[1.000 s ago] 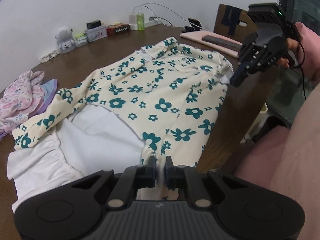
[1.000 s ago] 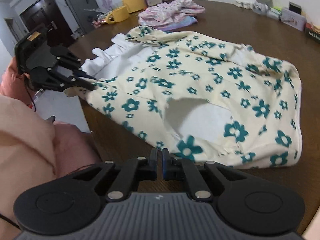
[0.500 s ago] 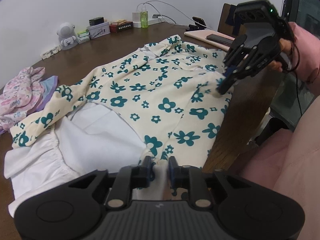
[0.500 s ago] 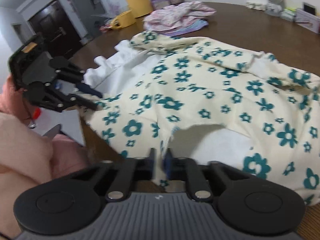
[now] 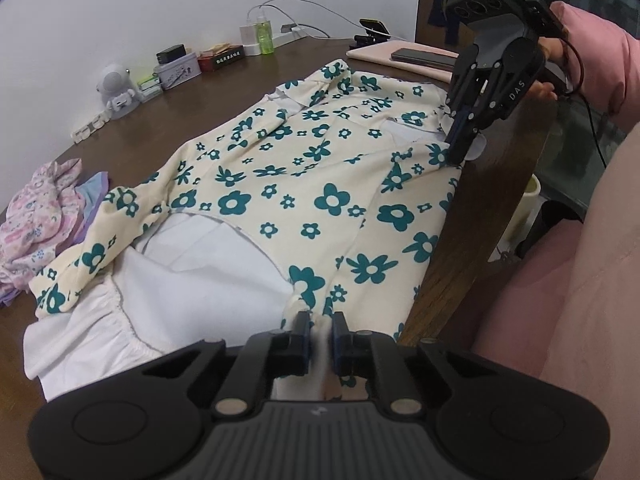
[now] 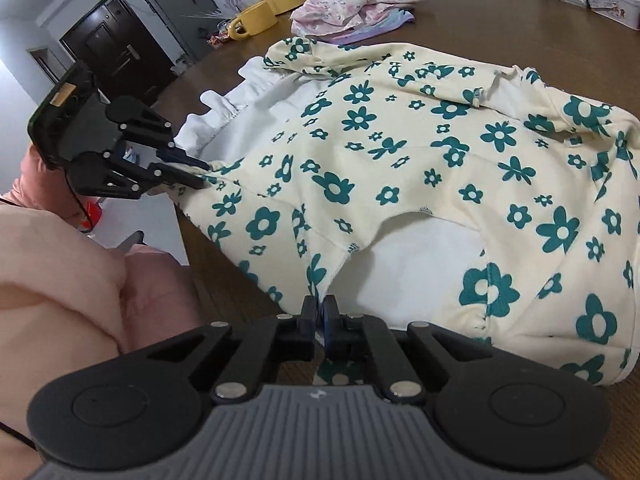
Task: Fold clothes
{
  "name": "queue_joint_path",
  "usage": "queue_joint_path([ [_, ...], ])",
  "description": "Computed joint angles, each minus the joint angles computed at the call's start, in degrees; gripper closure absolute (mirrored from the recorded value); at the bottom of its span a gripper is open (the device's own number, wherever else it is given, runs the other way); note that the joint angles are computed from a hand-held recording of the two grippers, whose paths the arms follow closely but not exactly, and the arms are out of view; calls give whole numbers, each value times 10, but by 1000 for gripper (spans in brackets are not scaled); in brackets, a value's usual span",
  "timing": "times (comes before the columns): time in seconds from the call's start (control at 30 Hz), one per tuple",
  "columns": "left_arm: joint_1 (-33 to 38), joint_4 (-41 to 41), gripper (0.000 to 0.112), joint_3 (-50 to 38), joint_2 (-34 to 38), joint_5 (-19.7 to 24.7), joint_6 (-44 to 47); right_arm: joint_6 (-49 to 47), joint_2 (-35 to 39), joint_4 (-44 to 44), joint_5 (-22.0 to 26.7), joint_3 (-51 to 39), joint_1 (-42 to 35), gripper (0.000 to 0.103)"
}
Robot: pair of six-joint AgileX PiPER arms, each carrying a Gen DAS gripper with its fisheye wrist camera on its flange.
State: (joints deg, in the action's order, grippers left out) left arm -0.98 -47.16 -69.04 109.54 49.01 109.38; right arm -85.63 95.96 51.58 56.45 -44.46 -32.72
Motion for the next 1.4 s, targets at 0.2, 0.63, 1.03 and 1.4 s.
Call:
queue_joint_path([
  [0.2, 2, -12, 96, 0, 1, 0, -12, -12, -7, 38, 1, 7, -33, 83],
  [0.63, 22, -29, 89, 1, -13, 17, 10, -18, 3, 45, 9, 5, -10, 95],
  [1.03, -52, -133, 53, -80, 22, -201, -30, 36, -109, 40, -372, 1, 81, 46],
  [1.4, -130, 89, 106, -270, 168, -139, -246, 213, 70, -192, -342, -172, 140, 59],
])
